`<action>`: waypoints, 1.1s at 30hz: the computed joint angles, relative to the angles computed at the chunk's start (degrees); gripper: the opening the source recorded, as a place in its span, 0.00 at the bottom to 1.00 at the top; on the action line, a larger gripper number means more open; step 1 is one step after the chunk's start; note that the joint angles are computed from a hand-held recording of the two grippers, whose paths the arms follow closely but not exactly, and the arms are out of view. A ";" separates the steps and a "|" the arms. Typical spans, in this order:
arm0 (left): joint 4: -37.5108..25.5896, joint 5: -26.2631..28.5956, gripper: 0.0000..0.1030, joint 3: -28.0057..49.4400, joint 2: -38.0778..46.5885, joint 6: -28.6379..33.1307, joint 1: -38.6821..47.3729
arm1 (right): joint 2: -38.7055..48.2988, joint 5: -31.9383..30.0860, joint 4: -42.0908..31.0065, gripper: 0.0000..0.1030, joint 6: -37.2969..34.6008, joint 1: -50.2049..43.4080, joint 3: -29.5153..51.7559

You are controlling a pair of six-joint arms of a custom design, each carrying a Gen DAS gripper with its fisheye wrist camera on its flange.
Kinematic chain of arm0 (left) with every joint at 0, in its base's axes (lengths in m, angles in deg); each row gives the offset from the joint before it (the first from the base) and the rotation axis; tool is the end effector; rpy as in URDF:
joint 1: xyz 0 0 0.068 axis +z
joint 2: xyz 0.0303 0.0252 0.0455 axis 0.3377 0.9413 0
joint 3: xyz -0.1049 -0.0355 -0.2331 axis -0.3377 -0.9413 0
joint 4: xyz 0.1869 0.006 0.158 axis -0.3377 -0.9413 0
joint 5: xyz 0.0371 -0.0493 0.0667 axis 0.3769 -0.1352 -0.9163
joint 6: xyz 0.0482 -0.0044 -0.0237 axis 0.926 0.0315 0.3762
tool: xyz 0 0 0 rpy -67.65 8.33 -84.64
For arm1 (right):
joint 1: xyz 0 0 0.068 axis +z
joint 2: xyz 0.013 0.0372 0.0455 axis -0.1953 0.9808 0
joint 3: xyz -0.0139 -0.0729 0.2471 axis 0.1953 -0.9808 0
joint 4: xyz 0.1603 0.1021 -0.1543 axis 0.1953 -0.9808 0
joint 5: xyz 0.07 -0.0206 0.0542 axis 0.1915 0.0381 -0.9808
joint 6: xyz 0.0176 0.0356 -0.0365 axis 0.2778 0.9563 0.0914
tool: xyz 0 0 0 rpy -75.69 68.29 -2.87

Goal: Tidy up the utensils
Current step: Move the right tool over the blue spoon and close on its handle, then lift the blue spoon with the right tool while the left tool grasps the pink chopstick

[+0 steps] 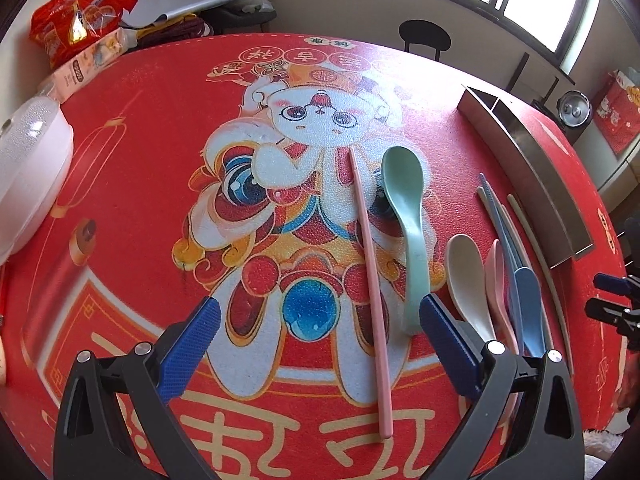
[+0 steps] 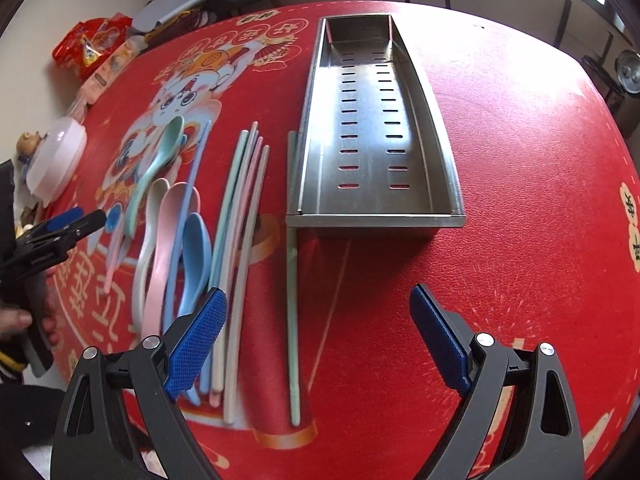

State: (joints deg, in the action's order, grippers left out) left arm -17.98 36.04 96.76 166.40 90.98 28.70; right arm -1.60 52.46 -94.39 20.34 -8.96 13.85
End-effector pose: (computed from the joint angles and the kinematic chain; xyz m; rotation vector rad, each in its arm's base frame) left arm 0.3033 0.0379 0.1552 0.3033 2.6130 -0.2156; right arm 0.2381 0.0157 0.1573 0.1207 2.7549 0.2854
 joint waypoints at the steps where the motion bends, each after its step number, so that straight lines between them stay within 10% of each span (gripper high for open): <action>1: -0.95 0.43 0.89 0.44 -0.20 -0.12 0.13 | -0.04 -0.63 -0.22 0.87 0.02 0.61 0.09; 3: -2.99 1.41 0.81 1.48 -0.48 0.02 0.65 | -0.13 -1.45 -0.81 0.60 0.13 2.59 0.31; 15: -12.20 8.46 0.57 3.47 -2.05 4.91 5.48 | 4.77 -8.20 -1.59 0.23 2.85 13.41 3.21; 33: -15.99 11.62 0.57 4.40 -0.70 10.10 8.40 | 13.30 -7.86 2.03 0.20 8.35 15.56 5.97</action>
